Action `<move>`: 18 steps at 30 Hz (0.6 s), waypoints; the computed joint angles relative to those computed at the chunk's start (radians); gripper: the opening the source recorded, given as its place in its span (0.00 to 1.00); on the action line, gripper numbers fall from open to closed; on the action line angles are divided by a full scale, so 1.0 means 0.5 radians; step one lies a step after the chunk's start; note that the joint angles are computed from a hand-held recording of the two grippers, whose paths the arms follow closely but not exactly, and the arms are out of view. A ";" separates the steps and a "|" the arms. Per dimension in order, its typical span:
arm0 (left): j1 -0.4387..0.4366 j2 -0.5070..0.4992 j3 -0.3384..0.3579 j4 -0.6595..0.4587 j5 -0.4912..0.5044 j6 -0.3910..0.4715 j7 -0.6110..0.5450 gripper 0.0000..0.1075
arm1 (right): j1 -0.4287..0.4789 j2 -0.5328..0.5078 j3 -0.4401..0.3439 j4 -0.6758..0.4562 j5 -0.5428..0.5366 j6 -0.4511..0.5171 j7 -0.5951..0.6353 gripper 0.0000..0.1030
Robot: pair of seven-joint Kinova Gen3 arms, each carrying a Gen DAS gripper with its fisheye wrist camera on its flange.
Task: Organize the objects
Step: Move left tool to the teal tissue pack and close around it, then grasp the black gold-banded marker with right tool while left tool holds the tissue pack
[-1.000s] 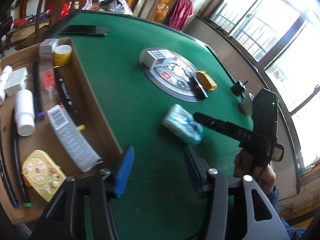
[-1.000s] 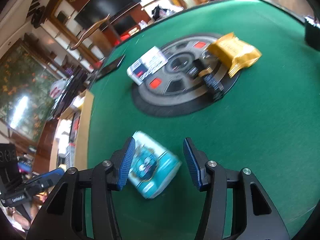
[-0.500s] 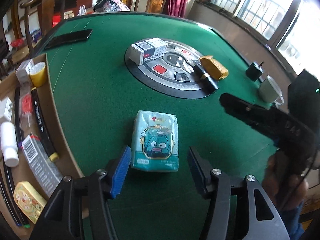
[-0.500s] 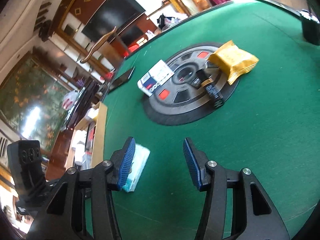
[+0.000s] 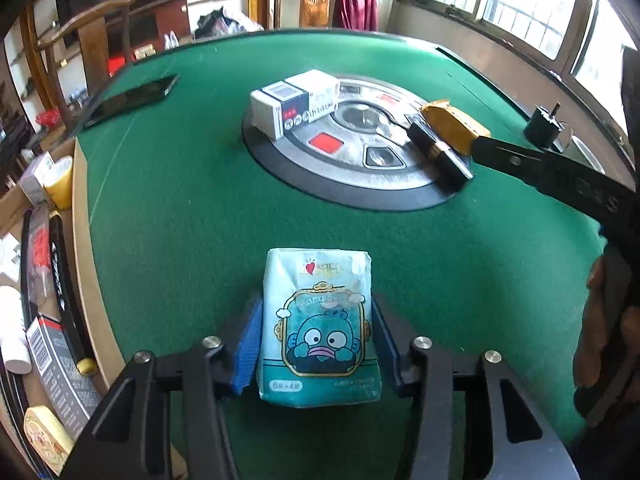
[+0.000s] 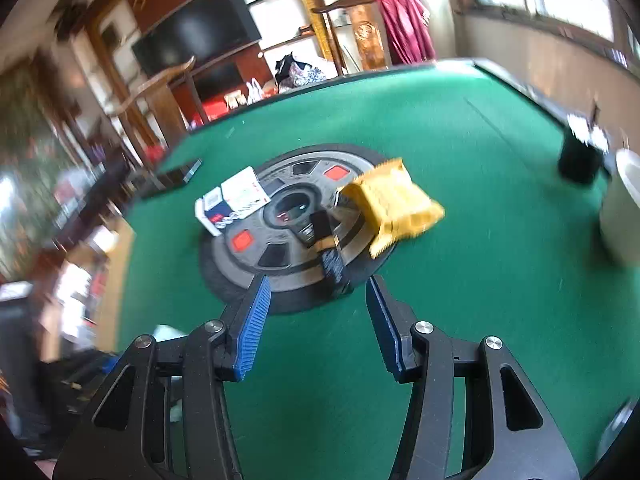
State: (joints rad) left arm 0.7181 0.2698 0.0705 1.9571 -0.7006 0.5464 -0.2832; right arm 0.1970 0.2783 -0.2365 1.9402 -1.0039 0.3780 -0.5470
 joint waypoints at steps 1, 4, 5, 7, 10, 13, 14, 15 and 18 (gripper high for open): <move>0.046 0.008 -0.028 0.007 -0.071 0.004 0.065 0.46 | -0.093 0.015 0.065 -0.029 0.081 -0.043 -0.061 0.48; 0.108 0.028 -0.045 0.011 -0.191 0.038 0.165 0.46 | -0.371 0.086 0.305 -0.128 0.325 -0.064 -0.277 0.47; 0.119 0.034 -0.045 0.010 -0.221 0.046 0.193 0.46 | -0.463 0.109 0.394 -0.158 0.407 -0.064 -0.359 0.47; 0.119 0.035 -0.038 0.014 -0.254 0.047 0.229 0.46 | -0.565 0.163 0.491 -0.234 0.569 -0.009 -0.521 0.47; 0.125 0.045 -0.034 0.016 -0.307 0.050 0.279 0.46 | -0.563 0.183 0.423 -0.244 0.813 -0.068 -0.706 0.43; 0.132 0.043 -0.035 0.033 -0.363 0.035 0.330 0.44 | -0.681 0.203 0.488 -0.238 1.057 -0.123 -0.904 0.16; 0.131 0.038 -0.035 0.044 -0.381 0.018 0.348 0.43 | -0.700 0.189 0.493 -0.211 1.108 -0.172 -0.936 0.16; 0.125 0.030 -0.034 0.057 -0.391 -0.006 0.362 0.42 | -0.681 0.182 0.467 -0.198 1.126 -0.188 -0.938 0.16; 0.090 0.005 -0.026 0.091 -0.395 -0.083 0.363 0.39 | -0.440 0.148 0.255 -0.181 0.992 -0.141 -0.858 0.16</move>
